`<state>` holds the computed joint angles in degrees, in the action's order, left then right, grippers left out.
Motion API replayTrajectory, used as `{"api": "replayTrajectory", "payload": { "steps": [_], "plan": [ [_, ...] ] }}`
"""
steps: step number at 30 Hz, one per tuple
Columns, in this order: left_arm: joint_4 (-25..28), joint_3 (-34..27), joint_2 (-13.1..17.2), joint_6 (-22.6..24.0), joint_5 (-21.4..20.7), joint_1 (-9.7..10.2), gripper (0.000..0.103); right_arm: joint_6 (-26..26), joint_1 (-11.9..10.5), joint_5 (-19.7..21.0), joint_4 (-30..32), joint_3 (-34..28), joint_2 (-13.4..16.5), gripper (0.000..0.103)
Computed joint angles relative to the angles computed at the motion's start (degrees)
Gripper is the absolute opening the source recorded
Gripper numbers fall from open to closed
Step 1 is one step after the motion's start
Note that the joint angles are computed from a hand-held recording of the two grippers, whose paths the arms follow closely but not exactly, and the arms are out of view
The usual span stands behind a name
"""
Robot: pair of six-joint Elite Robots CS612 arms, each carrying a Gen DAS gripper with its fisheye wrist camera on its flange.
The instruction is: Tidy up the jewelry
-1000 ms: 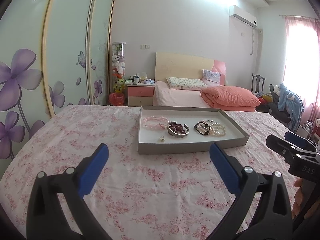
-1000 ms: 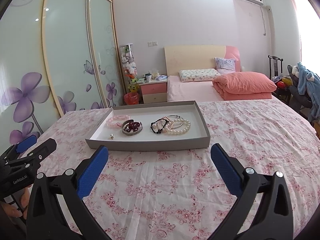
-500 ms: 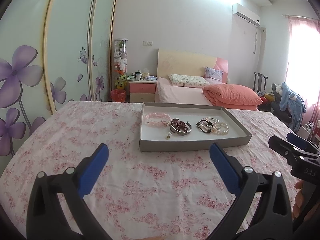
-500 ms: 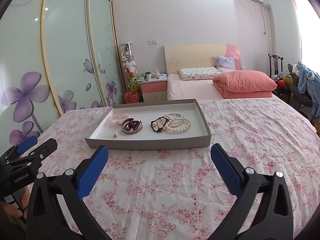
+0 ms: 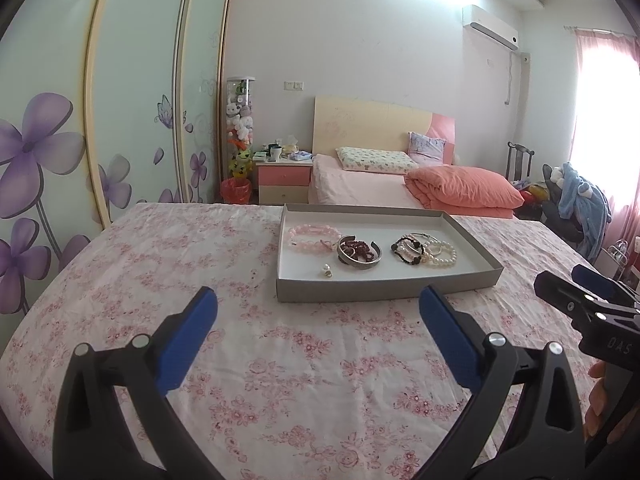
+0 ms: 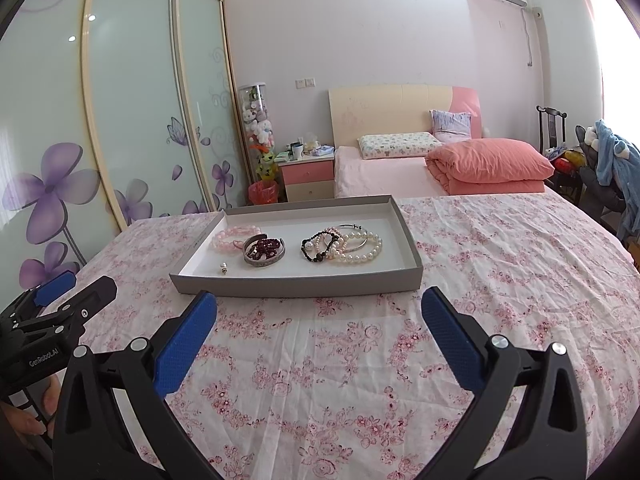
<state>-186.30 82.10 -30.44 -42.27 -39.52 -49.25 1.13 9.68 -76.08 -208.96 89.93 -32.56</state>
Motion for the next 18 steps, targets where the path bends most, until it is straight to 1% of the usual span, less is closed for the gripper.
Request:
{"api": "replayTrajectory", "payload": {
  "steps": [18],
  "plan": [
    [-0.1,-0.1,0.1,0.6,0.2,-0.2,0.099,-0.1,0.1,0.0,0.0,0.3,0.1,0.101]
  ]
}}
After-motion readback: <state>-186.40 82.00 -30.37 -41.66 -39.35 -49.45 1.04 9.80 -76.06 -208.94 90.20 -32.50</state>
